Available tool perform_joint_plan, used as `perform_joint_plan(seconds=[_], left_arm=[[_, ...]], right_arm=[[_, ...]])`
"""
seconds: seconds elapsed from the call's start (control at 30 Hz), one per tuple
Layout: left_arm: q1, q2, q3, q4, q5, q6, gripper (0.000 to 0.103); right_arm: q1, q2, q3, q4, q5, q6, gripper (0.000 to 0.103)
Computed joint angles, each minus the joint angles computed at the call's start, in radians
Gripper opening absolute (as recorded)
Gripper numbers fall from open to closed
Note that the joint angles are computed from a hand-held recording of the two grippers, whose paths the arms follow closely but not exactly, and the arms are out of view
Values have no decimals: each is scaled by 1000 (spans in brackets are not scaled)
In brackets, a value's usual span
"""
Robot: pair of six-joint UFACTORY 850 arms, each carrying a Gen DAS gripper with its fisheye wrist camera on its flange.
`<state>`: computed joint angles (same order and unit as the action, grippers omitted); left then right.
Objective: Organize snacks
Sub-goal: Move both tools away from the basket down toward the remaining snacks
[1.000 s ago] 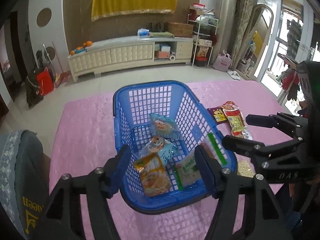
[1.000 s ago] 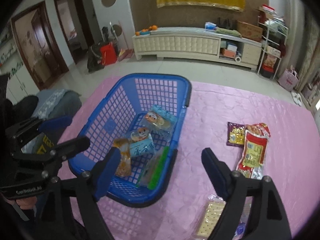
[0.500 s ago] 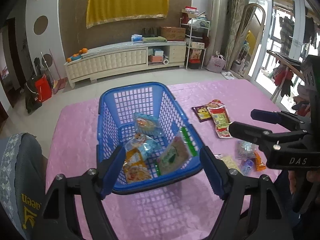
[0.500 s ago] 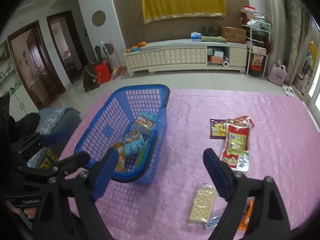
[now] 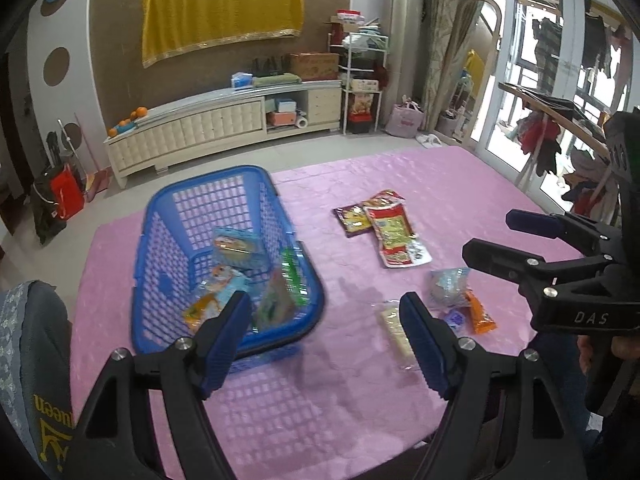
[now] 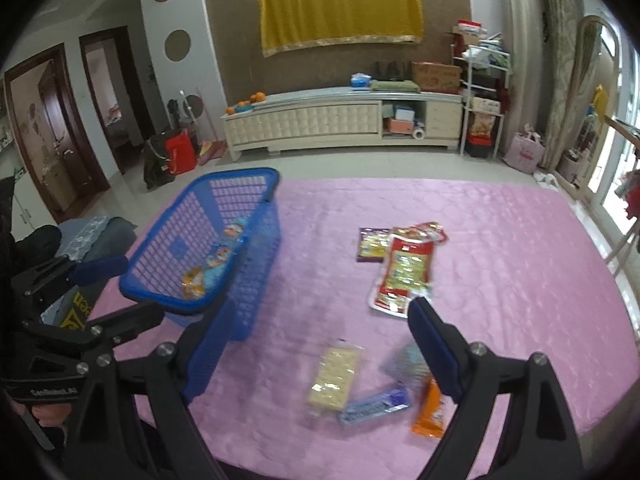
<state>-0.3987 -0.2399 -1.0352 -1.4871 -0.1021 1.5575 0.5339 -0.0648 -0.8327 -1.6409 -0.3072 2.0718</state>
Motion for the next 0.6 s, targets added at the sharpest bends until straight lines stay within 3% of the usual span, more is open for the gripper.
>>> perform_joint_plan(seconds=[0.07,0.13,0.23,0.4,0.47,0.6], left_arm=[[-17,-9,-5,57,-2,-59,75],[-35,-23,-14,205,0,-209,75],[-62,-45,-30,389,-2,-412,75],[-94,-90,-59,536,-32,-598,75],[-103,-100,-66,534,-38,-604,75],[-132,-140,-101,742,-49,-816,75]], right_arm=[[-11,14,18,58,5,-51,90],[-34,28,35,140,38,-112,90],[-47,53,74,102,27,-56,90],[-65,80,120,139,-1,-89,90],[-77,91,140,144,-1,-84,90],[-103,103,172,144,14,-62,90]])
